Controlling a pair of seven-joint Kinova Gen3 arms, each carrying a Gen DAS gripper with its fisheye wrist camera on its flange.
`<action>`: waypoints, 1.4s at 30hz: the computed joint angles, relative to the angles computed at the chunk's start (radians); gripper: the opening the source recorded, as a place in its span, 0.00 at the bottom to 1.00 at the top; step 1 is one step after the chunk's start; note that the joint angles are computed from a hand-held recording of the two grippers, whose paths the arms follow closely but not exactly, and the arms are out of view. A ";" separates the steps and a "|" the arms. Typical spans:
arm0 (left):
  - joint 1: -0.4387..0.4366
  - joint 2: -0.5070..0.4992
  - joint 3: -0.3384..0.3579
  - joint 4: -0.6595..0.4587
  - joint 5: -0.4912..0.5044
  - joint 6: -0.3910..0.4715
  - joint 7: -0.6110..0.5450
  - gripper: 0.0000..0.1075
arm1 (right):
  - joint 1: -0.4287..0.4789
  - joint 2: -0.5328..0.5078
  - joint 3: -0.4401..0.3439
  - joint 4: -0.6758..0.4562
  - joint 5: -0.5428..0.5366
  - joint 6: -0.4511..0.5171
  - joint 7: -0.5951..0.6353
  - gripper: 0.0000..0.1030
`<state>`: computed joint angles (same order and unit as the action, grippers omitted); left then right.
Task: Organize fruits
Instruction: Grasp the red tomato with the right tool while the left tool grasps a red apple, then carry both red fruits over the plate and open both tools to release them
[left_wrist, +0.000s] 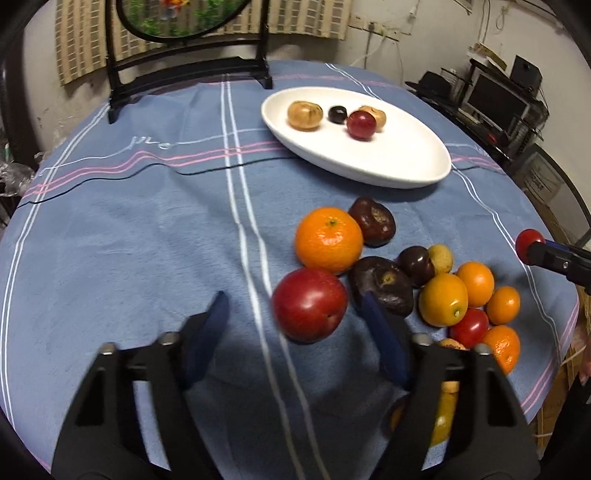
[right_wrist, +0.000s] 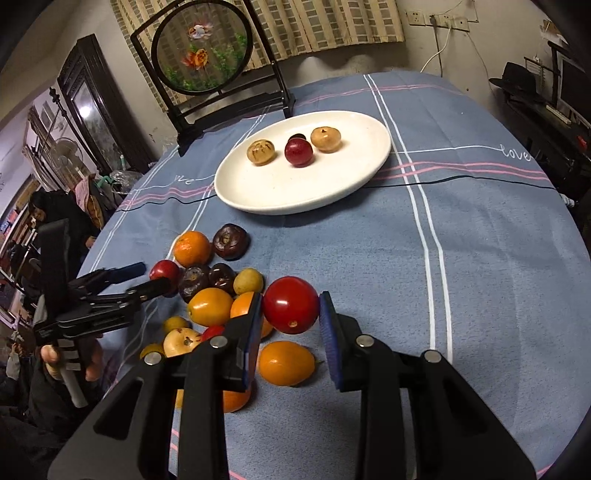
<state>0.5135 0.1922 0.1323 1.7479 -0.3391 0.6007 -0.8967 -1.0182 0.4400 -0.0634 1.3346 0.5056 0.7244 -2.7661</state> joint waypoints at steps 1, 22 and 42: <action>-0.025 0.013 0.021 -0.013 0.031 0.009 -0.035 0.46 | 0.001 -0.002 -0.001 0.003 -0.001 -0.002 -0.001 0.30; 0.062 -0.086 -0.099 0.063 0.107 -0.085 -0.020 0.40 | -0.002 -0.003 -0.006 -0.005 0.019 -0.009 0.001 0.31; -0.113 0.130 0.088 -0.420 0.126 0.177 -0.200 0.41 | 0.129 0.141 -0.037 -0.352 -0.070 0.146 0.385 0.30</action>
